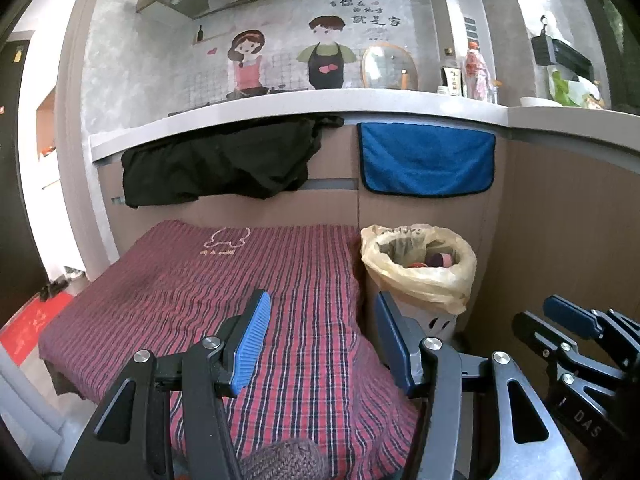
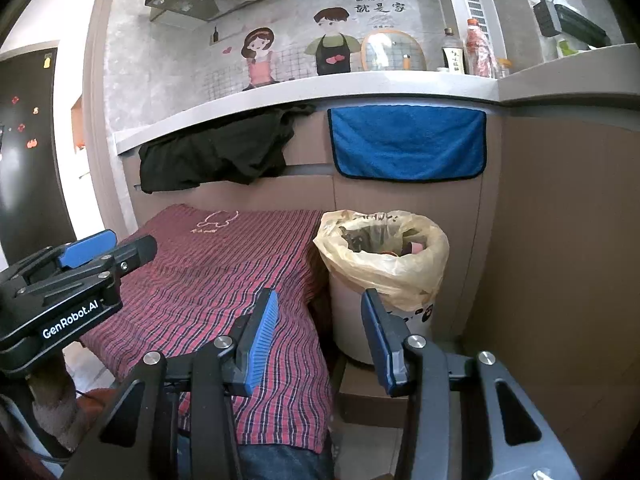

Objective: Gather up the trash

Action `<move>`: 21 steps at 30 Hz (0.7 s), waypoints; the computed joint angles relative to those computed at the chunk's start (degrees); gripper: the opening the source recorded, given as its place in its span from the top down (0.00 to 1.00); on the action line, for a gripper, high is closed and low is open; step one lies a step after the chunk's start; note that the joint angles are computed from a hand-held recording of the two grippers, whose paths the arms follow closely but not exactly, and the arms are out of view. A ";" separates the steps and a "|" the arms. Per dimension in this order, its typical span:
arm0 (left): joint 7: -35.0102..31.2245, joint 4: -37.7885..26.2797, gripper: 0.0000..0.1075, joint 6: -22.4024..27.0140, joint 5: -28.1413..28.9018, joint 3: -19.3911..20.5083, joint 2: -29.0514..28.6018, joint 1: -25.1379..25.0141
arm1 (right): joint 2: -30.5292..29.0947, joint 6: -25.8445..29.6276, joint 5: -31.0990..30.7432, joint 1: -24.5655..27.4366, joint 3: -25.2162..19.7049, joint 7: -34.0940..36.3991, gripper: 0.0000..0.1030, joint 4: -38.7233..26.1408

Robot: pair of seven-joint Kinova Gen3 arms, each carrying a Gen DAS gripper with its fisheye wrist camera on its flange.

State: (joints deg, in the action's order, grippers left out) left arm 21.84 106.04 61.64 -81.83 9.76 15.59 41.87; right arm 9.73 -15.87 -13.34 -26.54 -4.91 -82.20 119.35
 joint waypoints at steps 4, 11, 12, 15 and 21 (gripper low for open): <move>-0.72 -0.15 0.49 -0.95 1.00 -0.11 -0.07 -0.59 | 0.19 1.18 1.39 0.98 -0.75 -1.41 0.60 -0.62; -2.37 -0.77 0.49 -3.53 3.31 -0.73 0.05 -1.95 | 0.61 1.62 -0.79 -0.93 1.44 0.34 0.60 -1.25; -2.35 -0.47 0.49 -3.88 3.28 -0.89 -0.14 -2.02 | 0.72 1.73 -1.10 -1.07 1.59 0.57 0.60 -1.41; -1.63 -0.05 0.49 -3.89 2.84 -1.11 -0.33 -1.91 | 0.95 2.30 -1.45 -1.44 1.85 1.13 0.60 -1.87; -0.40 0.53 0.49 -2.84 1.80 -0.90 -0.53 -1.56 | 0.76 1.27 -4.19 -3.16 2.92 3.96 0.60 -1.40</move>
